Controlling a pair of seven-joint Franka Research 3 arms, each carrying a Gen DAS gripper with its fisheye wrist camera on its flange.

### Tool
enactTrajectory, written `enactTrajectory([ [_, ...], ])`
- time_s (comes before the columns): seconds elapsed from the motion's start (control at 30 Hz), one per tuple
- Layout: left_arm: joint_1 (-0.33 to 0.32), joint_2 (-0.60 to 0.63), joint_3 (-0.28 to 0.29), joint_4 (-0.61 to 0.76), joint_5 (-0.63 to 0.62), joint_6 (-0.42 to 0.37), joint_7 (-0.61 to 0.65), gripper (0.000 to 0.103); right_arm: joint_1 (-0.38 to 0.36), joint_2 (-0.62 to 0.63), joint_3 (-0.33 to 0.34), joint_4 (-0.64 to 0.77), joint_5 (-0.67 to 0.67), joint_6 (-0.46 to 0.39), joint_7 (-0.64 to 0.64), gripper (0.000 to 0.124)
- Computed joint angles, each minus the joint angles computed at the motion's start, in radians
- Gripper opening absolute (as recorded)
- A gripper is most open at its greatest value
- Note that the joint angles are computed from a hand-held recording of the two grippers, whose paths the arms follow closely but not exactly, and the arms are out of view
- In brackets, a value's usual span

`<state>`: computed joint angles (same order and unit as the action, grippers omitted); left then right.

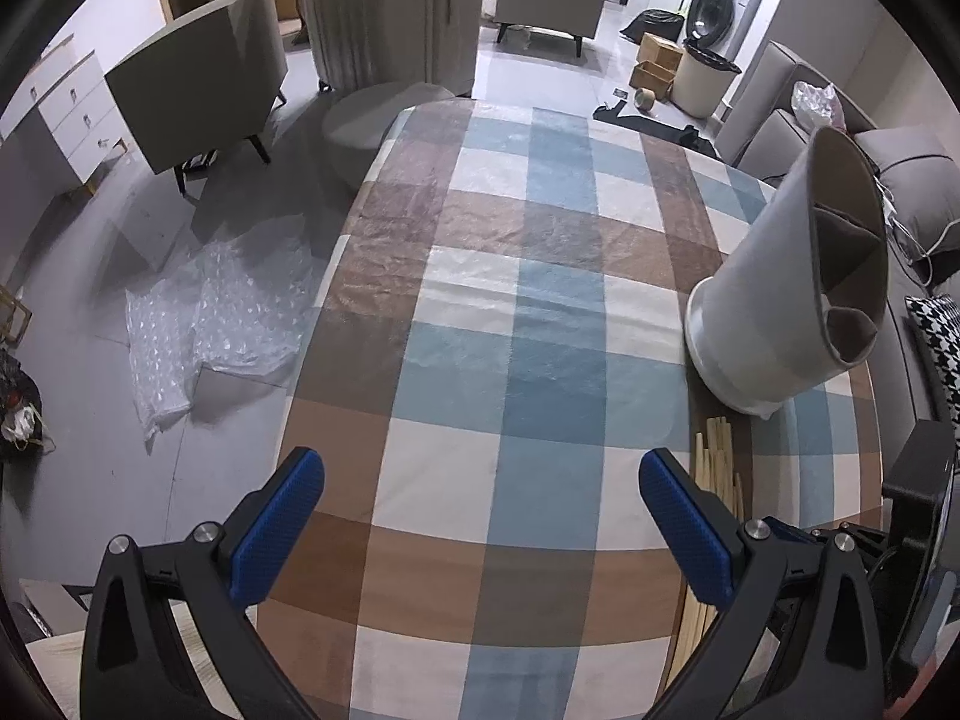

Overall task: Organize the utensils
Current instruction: 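Grasp a wooden chopstick with the right tool while the left tool grasps another chopstick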

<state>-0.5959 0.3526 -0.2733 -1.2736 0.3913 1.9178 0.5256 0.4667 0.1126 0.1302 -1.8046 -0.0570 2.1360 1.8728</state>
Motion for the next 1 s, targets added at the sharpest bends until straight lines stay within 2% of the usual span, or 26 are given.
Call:
enactTrajectory([
  [0.13, 0.009, -0.015, 0.000, -0.026, -0.006, 0.012, -0.006, 0.102, 0.017, 0.006, 0.003, 0.027, -0.069, -0.040, 0.018, 0.019],
  [0.33, 0.027, -0.023, -0.007, -0.049, -0.032, 0.016, 0.013, 0.102, 0.016, 0.012, -0.005, 0.047, -0.087, -0.019, 0.050, 0.020],
  [0.37, 0.030, -0.017, -0.010, -0.045, -0.042, 0.011, 0.025, 0.102, 0.015, 0.006, -0.006, 0.039, -0.085, -0.009, 0.054, 0.016],
  [0.43, 0.030, -0.002, -0.015, -0.030, -0.059, 0.000, 0.044, 0.102, 0.005, -0.003, -0.006, 0.024, -0.053, 0.027, 0.042, 0.005],
  [0.47, 0.031, 0.001, -0.016, -0.028, -0.068, -0.002, 0.053, 0.102, 0.001, -0.008, -0.007, 0.015, -0.047, 0.039, 0.043, 0.005],
  [0.6, 0.025, 0.049, -0.025, 0.024, -0.120, -0.025, 0.096, 0.102, -0.024, -0.053, -0.011, -0.025, 0.026, 0.061, 0.032, 0.004],
  [0.7, 0.009, 0.093, -0.026, 0.083, -0.146, -0.055, 0.116, 0.102, -0.050, -0.102, -0.016, -0.081, 0.080, 0.111, 0.032, 0.004],
  [0.83, -0.023, 0.162, -0.021, 0.182, -0.164, -0.103, 0.141, 0.097, -0.094, -0.196, -0.031, -0.166, 0.202, 0.184, 0.058, 0.004],
  [1.0, -0.065, 0.245, -0.007, 0.306, -0.183, -0.182, 0.159, 0.096, -0.153, -0.266, -0.061, -0.234, 0.356, 0.230, 0.051, 0.004],
])
